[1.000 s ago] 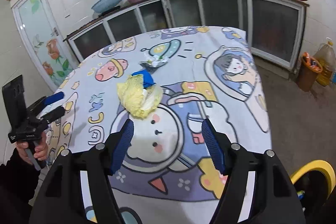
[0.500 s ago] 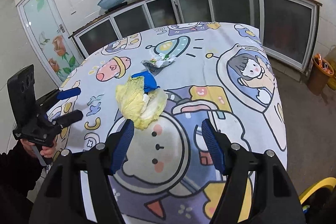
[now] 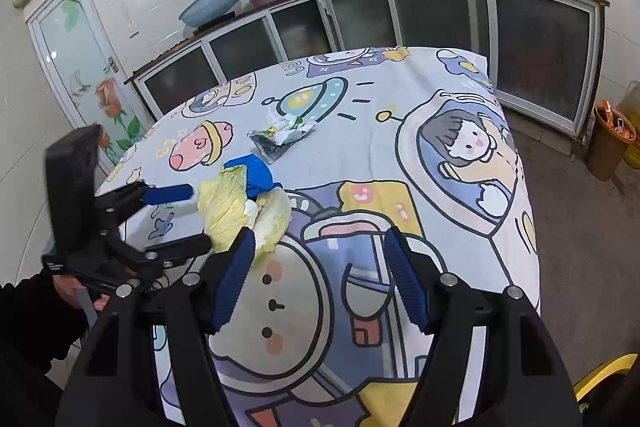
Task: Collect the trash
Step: 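Grasp the yellow cabbage leaves with the left tool while the right tool grasps the blue glove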
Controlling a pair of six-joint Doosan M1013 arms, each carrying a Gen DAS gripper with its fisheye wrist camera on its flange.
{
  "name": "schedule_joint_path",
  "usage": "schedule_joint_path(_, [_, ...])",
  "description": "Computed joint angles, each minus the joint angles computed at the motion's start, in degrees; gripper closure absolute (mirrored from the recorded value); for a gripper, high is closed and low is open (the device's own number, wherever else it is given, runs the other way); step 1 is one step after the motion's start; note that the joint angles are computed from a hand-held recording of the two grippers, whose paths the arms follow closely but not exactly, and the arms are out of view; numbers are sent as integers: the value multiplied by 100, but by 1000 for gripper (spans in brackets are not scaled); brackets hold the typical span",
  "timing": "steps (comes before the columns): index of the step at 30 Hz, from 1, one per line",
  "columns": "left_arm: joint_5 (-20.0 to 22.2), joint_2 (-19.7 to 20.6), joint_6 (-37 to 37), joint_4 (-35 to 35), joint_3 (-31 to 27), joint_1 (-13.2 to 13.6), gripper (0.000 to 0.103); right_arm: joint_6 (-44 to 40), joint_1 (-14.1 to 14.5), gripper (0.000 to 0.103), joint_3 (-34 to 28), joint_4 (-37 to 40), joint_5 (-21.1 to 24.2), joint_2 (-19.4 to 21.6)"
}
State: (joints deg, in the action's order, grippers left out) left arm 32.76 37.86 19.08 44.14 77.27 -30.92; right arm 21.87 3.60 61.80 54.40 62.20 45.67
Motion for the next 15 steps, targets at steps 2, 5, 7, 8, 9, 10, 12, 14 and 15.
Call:
schedule_joint_path(2, [24, 84, 215, -343, -124, 49, 8, 16, -4, 39, -34, -4, 31, 24])
schedule_joint_path(5, [92, 180, 374, -585, -260, 97, 8, -15, -6, 39, -40, 17, 50, 35])
schedule_joint_path(7, [123, 209, 392, -603, -303, 94, 8, -22, -13, 39, -50, 27, 83, 42])
schedule_joint_path(8, [154, 217, 327, -503, -310, 78, 10, -18, -17, 39, -56, 31, 90, 44])
schedule_joint_path(9, [194, 229, 316, -459, -332, 72, 17, -19, -20, 39, -40, 34, 77, 34])
schedule_joint_path(10, [299, 250, 339, -429, -367, 60, 22, -13, -21, 39, -36, 27, 74, 30])
schedule_joint_path(12, [575, 296, 336, -353, -444, 43, 45, -1, -25, 39, -28, 35, 52, 20])
schedule_joint_path(14, [699, 307, 331, -344, -466, 60, 55, 26, -30, 39, -43, 37, 76, 27])
schedule_joint_path(15, [658, 289, 349, -370, -439, 76, 56, 36, -30, 39, -40, 45, 74, 22])
